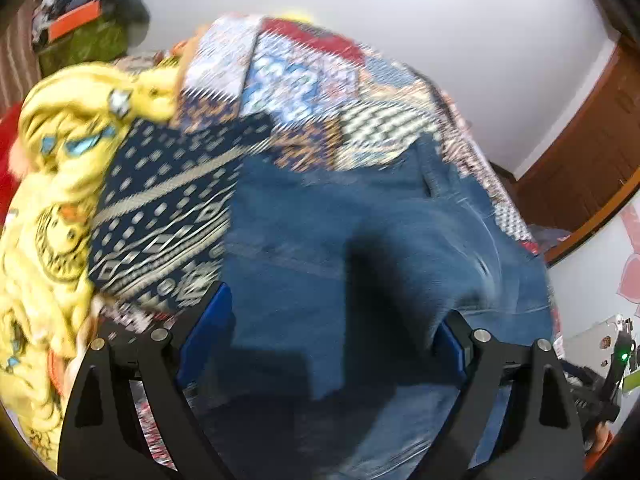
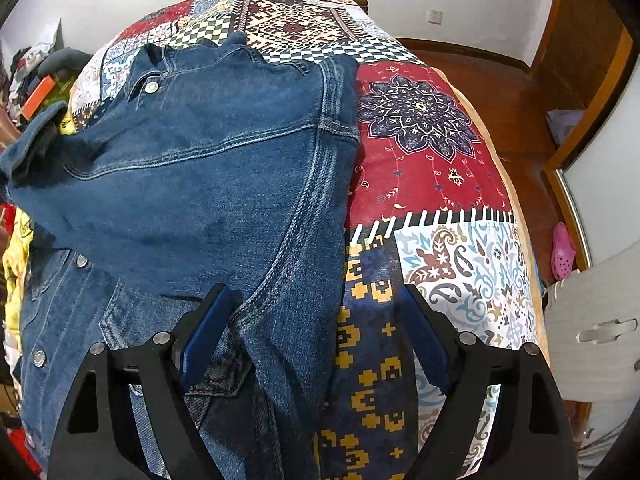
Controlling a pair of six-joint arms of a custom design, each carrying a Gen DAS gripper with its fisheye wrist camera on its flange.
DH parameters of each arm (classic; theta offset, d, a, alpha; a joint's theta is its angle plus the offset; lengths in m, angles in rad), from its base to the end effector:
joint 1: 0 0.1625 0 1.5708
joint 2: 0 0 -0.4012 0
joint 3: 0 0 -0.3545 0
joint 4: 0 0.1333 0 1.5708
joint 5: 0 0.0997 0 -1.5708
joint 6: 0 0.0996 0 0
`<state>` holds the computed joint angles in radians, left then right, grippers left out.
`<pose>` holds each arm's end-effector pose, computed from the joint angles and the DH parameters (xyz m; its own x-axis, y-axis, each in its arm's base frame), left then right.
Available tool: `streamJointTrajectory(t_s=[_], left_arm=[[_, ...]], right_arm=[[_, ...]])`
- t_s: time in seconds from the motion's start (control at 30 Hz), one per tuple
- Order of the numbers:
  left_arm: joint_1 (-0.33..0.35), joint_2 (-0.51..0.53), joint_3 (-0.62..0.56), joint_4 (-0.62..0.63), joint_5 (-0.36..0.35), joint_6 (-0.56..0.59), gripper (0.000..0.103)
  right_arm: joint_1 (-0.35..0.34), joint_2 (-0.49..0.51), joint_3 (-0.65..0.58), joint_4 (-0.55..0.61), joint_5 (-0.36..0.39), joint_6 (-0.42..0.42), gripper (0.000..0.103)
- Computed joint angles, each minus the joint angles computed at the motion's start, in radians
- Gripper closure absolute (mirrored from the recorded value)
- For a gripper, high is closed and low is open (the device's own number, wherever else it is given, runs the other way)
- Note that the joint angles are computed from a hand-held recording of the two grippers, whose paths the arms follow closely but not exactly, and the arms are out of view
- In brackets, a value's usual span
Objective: Fold large clothes
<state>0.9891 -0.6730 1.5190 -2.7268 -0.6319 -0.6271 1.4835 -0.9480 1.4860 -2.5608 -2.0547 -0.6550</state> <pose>-0.1850 -0.6702 0.1216 -0.8162 -0.3707 -0.4432 0.0547 0.7141 -0.6979 0.0285 -0.6717 0.2710 -0.7330 -0.3242 0.5980 -0.4642 0.8810 -0.0914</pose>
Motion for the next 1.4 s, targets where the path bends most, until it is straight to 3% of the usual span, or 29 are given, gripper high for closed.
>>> streamJointTrajectory(t_s=[0.17,0.37,0.5,0.83,1.0,1.23,1.33,1.4], left_arm=[[0.000,-0.032,0.081,0.142,0.123,-0.108,0.012],[-0.015,-0.072,0.131,0.308,0.198,-0.161,0.012],[-0.040,-0.080,0.129,0.312,0.241,-0.085,0.012],[-0.033,-0.052,0.020,0.076,0.238,0.235,0.012],[0.044,-0.030,-0.081,0.097,0.145,0.234,0.012],[0.174,0.028,-0.235,0.184,-0.049,0.148,0.017],[0.214,0.055,-0.289,0.191,-0.130,0.145,0.032],[0.239,0.064,-0.309,0.175,-0.210,0.158,0.056]], right_arm=[[0.011,0.004,0.011,-0.027,-0.033,-0.008,0.021],[0.027,0.006,0.010,-0.045,-0.067,-0.019,0.021],[0.040,-0.003,-0.003,-0.032,-0.041,-0.020,0.021],[0.081,0.061,-0.151,-0.036,0.038,-0.038,0.021],[0.070,0.147,-0.282,0.018,0.056,-0.006,0.021],[0.024,0.302,-0.527,0.209,0.063,0.101,0.021],[0.014,0.346,-0.593,0.246,0.080,0.117,0.030],[0.008,0.367,-0.634,0.283,0.095,0.135,0.050]])
